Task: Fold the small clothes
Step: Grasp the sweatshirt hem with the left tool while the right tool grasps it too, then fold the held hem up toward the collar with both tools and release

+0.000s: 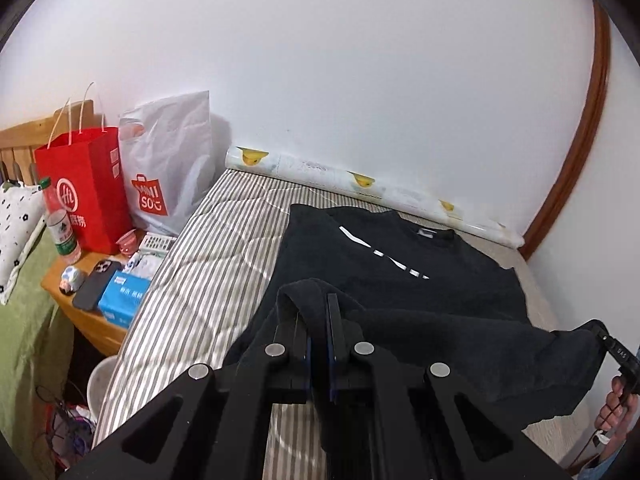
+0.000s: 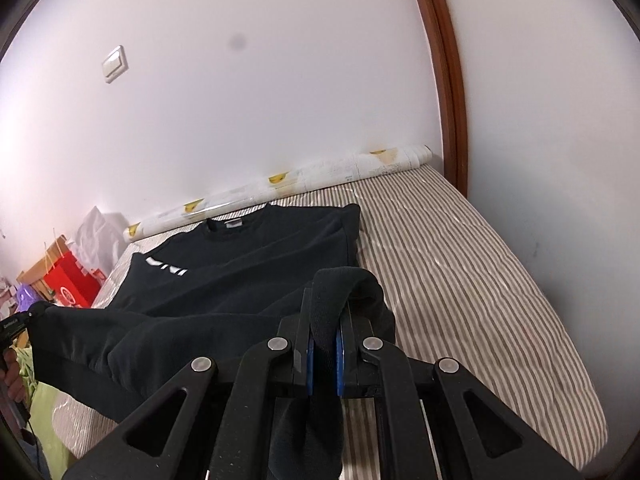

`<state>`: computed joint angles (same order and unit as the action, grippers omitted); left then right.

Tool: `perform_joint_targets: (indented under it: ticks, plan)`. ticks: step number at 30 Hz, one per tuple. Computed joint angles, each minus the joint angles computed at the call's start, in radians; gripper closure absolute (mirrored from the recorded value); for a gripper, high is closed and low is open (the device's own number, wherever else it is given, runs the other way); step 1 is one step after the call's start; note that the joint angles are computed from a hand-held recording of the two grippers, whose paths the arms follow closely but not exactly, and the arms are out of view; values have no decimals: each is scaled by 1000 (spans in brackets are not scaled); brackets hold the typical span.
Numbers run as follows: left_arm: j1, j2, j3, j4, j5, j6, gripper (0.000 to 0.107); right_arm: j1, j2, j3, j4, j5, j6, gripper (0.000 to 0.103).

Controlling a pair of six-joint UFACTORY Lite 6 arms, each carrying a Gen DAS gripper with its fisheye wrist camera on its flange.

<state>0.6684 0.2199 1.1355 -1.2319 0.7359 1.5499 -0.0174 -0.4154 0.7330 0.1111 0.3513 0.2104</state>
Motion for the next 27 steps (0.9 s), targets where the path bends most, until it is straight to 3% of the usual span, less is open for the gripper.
perform_joint_targets:
  ticks: [12, 20, 27]
  plan:
    - [-264, 353, 326, 114, -296, -206, 101, -34, 545, 321, 90, -131, -165, 96]
    - [-294, 515, 475, 256, -322, -363, 101, -58, 758, 435, 219, -145, -296, 96]
    - [-301, 559, 509, 291, -328, -407, 98, -39, 866, 513, 25, -121, -96, 95]
